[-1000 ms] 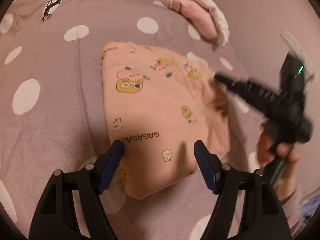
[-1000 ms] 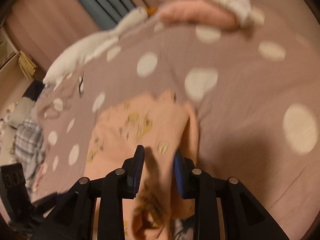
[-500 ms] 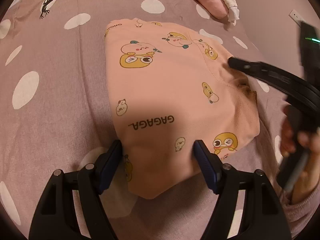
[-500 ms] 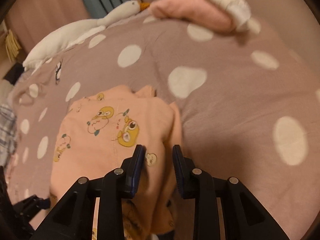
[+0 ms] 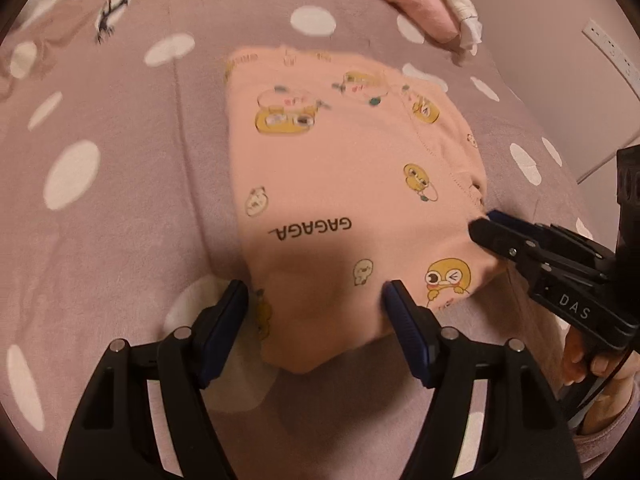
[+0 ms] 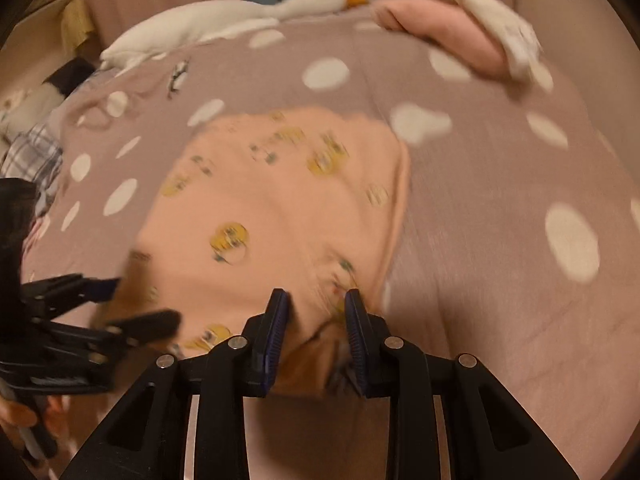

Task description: Fold small clothes

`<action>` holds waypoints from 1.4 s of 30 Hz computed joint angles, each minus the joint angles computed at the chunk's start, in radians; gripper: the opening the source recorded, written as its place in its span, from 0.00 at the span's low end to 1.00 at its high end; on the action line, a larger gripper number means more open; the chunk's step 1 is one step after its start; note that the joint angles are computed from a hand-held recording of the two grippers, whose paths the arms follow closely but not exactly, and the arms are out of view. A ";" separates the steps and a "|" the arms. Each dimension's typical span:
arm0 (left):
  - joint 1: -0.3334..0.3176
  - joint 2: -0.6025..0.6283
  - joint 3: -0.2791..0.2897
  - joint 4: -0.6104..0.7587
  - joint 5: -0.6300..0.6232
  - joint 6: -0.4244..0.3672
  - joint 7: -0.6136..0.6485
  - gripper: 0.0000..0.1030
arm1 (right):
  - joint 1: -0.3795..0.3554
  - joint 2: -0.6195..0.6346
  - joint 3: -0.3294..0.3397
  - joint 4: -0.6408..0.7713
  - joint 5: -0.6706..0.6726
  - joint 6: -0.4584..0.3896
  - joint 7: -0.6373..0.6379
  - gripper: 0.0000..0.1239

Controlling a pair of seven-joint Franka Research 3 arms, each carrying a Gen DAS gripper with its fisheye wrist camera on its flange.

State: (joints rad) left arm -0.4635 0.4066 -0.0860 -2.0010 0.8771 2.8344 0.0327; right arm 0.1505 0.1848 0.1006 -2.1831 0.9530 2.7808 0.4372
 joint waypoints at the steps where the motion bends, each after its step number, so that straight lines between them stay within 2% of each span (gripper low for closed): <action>1: -0.022 -0.012 0.018 0.001 0.036 -0.022 -0.021 0.68 | -0.003 -0.008 -0.002 -0.009 0.004 0.000 -0.003 0.23; 3: -0.032 -0.020 0.025 0.016 0.083 -0.059 -0.036 0.68 | -0.006 -0.030 -0.003 -0.034 0.024 0.011 -0.011 0.23; 4: -0.027 -0.021 0.022 0.027 0.095 -0.075 -0.032 0.68 | -0.011 -0.046 0.004 -0.049 0.075 0.025 -0.051 0.23; 5: -0.015 -0.018 0.016 0.036 0.097 -0.078 -0.026 0.68 | -0.011 -0.066 0.011 -0.066 0.138 0.042 -0.106 0.23; 7: 0.005 0.003 0.011 0.074 0.096 -0.083 -0.006 0.68 | -0.006 -0.106 0.020 -0.091 0.330 0.061 -0.298 0.23; 9: 0.017 0.034 0.008 0.117 0.084 -0.094 0.020 0.64 | 0.009 -0.130 0.001 -0.098 0.417 0.002 -0.399 0.23; 11: 0.038 0.065 0.003 0.152 0.043 -0.091 0.061 0.52 | 0.025 -0.132 -0.016 -0.093 0.432 -0.048 -0.428 0.23; 12: 0.047 0.085 0.002 0.173 0.022 -0.085 0.078 0.51 | 0.034 -0.127 -0.019 -0.086 0.441 -0.060 -0.438 0.23; 15: 0.039 0.107 0.022 0.205 0.002 -0.088 0.095 0.51 | 0.053 -0.097 -0.023 -0.061 0.431 -0.067 -0.428 0.23; 18: 0.042 0.142 0.018 0.255 -0.038 -0.115 0.162 0.51 | 0.062 -0.076 -0.021 -0.053 0.407 -0.062 -0.404 0.23; 21: 0.045 0.159 0.016 0.274 -0.076 -0.124 0.212 0.53 | 0.068 -0.045 -0.020 -0.042 0.340 -0.044 -0.334 0.23; 26: 0.045 0.156 0.029 0.258 -0.109 -0.089 0.237 0.54 | 0.040 -0.023 -0.016 -0.025 0.288 -0.101 -0.256 0.23; 29: 0.032 0.153 0.040 0.261 -0.112 -0.092 0.229 0.53 | 0.036 -0.026 -0.007 -0.033 0.305 -0.093 -0.273 0.23; 32: 0.034 0.147 0.055 0.256 -0.111 -0.055 0.199 0.53 | 0.033 -0.038 -0.002 -0.044 0.370 -0.089 -0.331 0.23; 36: 0.082 0.175 0.026 0.291 -0.193 -0.032 0.233 0.53 | 0.021 -0.034 -0.014 -0.045 0.432 -0.136 -0.366 0.23; 42: 0.087 0.253 0.003 0.425 -0.287 -0.161 0.385 0.53 | 0.007 -0.022 -0.024 -0.032 0.447 -0.198 -0.358 0.23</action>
State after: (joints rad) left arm -0.3764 0.6597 -0.0833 -1.5764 0.5901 2.6732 0.4181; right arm 0.1576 0.1624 0.0763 -2.2155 1.3997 2.5829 0.0790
